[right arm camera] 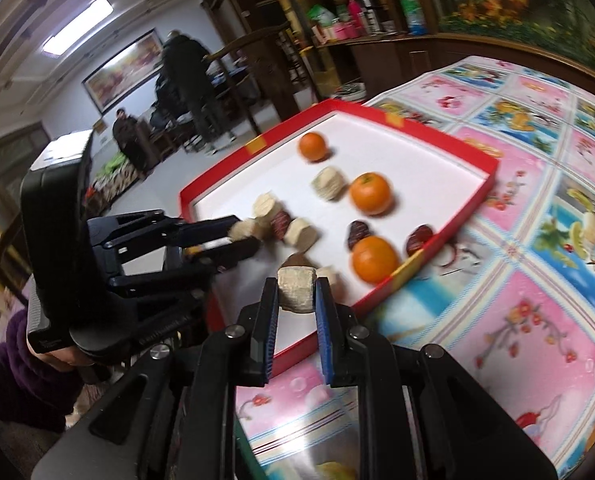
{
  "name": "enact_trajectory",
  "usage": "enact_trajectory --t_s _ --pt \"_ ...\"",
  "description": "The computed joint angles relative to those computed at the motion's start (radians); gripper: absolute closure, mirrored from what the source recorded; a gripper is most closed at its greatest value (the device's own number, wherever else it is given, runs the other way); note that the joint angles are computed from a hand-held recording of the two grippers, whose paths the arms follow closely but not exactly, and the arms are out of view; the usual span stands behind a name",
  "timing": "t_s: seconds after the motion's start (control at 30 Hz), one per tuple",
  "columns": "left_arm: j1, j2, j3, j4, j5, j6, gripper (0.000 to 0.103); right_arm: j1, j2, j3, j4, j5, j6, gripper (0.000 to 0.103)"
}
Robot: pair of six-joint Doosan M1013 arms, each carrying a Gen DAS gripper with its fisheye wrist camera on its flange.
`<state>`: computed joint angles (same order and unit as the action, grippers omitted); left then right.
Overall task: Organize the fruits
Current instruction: 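Carry both held pale chunks over the tray, then lower both pale chunks into the tray and open both tools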
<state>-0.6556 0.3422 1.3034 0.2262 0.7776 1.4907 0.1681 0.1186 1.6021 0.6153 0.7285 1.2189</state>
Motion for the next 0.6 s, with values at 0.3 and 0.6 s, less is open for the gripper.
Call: enact_trajectory --t_s 0.3,0.6 --pt "-0.003 0.002 0.009 0.004 0.007 -0.047 0.08 0.044 0.002 0.004 -0.115 -0.009 0.012 0.083" --pt "-0.014 -0.019 0.039 0.083 -0.031 -0.146 0.057 0.045 0.004 0.002 -0.12 -0.008 0.007 0.076"
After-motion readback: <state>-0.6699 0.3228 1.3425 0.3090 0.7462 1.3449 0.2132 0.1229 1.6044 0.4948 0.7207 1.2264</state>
